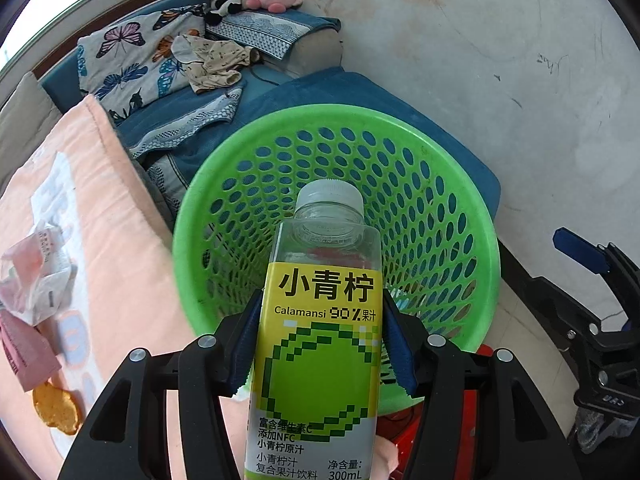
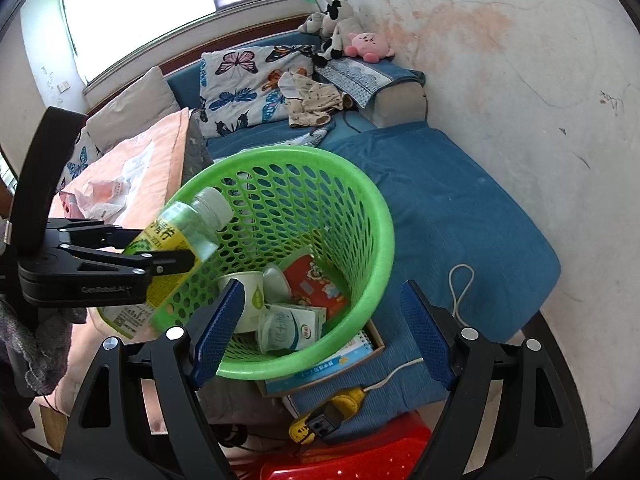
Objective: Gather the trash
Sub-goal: 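Carry the juice bottle over the basket and open the left gripper, then grasp the clear plastic bowl with the left gripper while the right gripper returns to the table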
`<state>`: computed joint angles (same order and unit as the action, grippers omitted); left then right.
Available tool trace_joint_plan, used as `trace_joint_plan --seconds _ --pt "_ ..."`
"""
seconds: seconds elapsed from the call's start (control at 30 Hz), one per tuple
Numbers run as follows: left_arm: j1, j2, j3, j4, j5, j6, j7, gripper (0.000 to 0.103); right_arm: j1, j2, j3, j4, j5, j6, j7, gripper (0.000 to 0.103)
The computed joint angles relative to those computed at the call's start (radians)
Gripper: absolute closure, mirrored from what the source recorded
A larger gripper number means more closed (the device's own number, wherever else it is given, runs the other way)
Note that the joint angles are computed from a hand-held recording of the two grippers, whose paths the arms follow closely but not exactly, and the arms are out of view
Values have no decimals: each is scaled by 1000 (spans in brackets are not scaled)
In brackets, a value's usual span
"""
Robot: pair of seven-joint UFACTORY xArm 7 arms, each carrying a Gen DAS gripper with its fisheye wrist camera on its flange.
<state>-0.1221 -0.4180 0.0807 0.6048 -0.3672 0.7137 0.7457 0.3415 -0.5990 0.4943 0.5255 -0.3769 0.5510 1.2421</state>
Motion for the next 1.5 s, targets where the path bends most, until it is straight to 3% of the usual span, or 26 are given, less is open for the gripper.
trace_joint_plan --seconds 0.23,0.4,0.73,1.23,1.5 --pt "-12 39 -14 12 -7 -8 -4 48 6 -19 -7 -13 7 1 0 23" --pt "-22 22 -7 10 -36 -11 17 37 5 -26 -8 -18 13 3 -5 23" --pt "12 -64 38 -13 -42 10 42 36 3 -8 14 10 7 -3 -4 23" --pt "152 -152 178 -12 -30 32 121 25 -27 186 72 177 -133 -54 49 20" --pt "254 -109 242 14 -15 -14 178 21 13 335 45 296 -273 -71 89 19"
